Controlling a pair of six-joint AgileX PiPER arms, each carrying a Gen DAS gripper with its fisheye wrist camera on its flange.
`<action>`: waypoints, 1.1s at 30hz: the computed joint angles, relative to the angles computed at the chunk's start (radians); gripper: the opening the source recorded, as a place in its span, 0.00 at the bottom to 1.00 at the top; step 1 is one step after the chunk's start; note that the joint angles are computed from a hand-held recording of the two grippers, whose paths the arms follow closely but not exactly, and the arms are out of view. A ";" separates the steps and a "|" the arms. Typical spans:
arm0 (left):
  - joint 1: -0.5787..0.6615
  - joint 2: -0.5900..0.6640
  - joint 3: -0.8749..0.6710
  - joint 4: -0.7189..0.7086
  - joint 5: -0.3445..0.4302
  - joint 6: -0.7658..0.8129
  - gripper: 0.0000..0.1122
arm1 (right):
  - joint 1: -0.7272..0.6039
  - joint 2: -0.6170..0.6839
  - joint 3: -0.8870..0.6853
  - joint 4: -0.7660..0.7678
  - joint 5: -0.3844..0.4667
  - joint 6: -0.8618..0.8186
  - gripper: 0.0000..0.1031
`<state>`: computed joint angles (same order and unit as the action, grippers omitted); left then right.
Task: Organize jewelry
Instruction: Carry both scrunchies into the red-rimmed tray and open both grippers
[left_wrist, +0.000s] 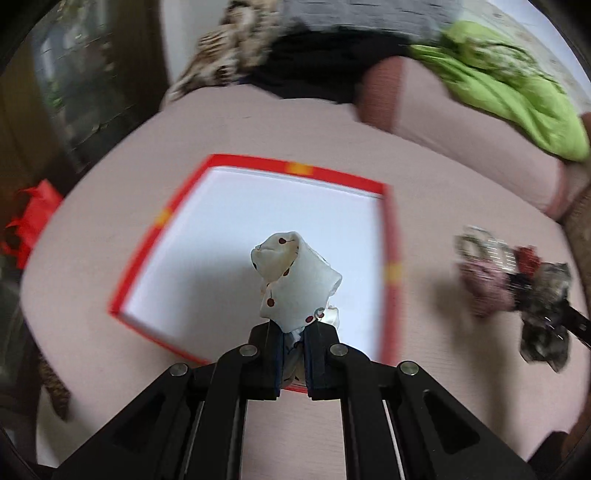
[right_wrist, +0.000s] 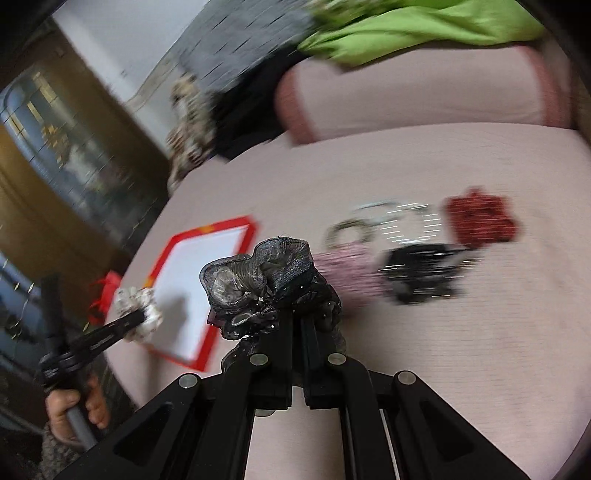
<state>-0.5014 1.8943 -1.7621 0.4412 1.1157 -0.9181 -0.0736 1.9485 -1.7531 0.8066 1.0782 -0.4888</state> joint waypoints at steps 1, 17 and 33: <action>0.038 -0.012 0.031 -0.007 -0.007 0.007 0.07 | 0.036 0.013 -0.022 -0.002 0.004 0.019 0.04; 0.238 -0.037 0.168 -0.077 -0.117 0.011 0.38 | 0.449 0.231 -0.262 -0.271 -0.067 0.237 0.31; -0.099 -0.042 -0.063 0.086 0.040 -0.146 0.44 | -0.098 -0.387 0.509 -0.091 -0.211 -0.227 0.53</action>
<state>-0.6000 1.8524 -1.8250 0.5270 1.1557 -1.0637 -0.1711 1.5612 -1.2437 0.7160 0.8668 -0.7155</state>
